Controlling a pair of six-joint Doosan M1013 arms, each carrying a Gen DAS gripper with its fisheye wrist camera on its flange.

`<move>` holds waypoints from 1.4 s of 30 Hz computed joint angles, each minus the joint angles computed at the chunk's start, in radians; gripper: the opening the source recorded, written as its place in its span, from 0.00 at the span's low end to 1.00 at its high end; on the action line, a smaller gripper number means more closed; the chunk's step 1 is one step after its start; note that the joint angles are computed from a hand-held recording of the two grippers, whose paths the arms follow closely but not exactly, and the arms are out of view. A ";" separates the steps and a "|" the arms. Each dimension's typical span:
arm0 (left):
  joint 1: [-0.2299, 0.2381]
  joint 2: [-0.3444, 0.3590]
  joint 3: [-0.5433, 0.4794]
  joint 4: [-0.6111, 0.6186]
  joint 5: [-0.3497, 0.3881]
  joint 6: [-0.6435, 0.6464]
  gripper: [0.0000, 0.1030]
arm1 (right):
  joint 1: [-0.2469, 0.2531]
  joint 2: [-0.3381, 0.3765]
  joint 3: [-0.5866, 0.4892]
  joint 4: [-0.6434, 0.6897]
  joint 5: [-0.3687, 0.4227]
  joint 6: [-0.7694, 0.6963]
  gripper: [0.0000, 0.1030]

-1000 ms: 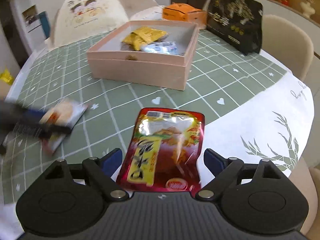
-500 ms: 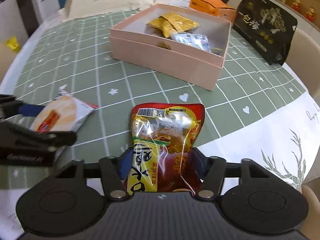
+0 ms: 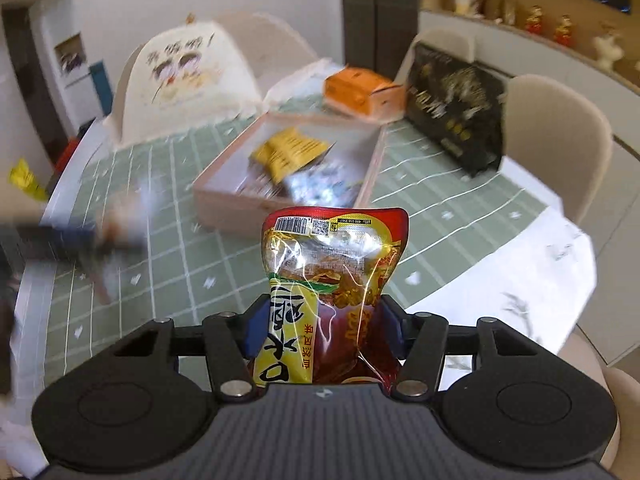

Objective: Organize snacks
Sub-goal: 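Lower both packs into the pink box and open both grippers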

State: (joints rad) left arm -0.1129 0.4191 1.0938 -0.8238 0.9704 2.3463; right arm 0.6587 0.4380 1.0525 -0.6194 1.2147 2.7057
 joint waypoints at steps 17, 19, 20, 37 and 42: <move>-0.061 0.279 -0.353 -0.016 0.150 -0.296 0.72 | -0.004 0.026 -0.026 0.014 0.114 0.023 0.56; -0.036 0.227 -0.271 -0.062 0.113 -0.229 0.72 | -0.004 0.021 -0.027 -0.011 0.093 0.025 0.56; -0.026 0.205 -0.236 -0.079 0.103 -0.209 0.72 | -0.005 0.014 -0.027 -0.033 0.062 0.027 0.56; 0.027 0.046 0.107 0.111 0.030 -0.177 0.72 | -0.152 0.337 -0.529 0.026 0.257 -0.207 0.53; 0.014 -0.003 0.196 0.151 -0.091 -0.082 0.72 | -0.077 0.153 -0.169 -0.104 -0.016 -0.052 0.64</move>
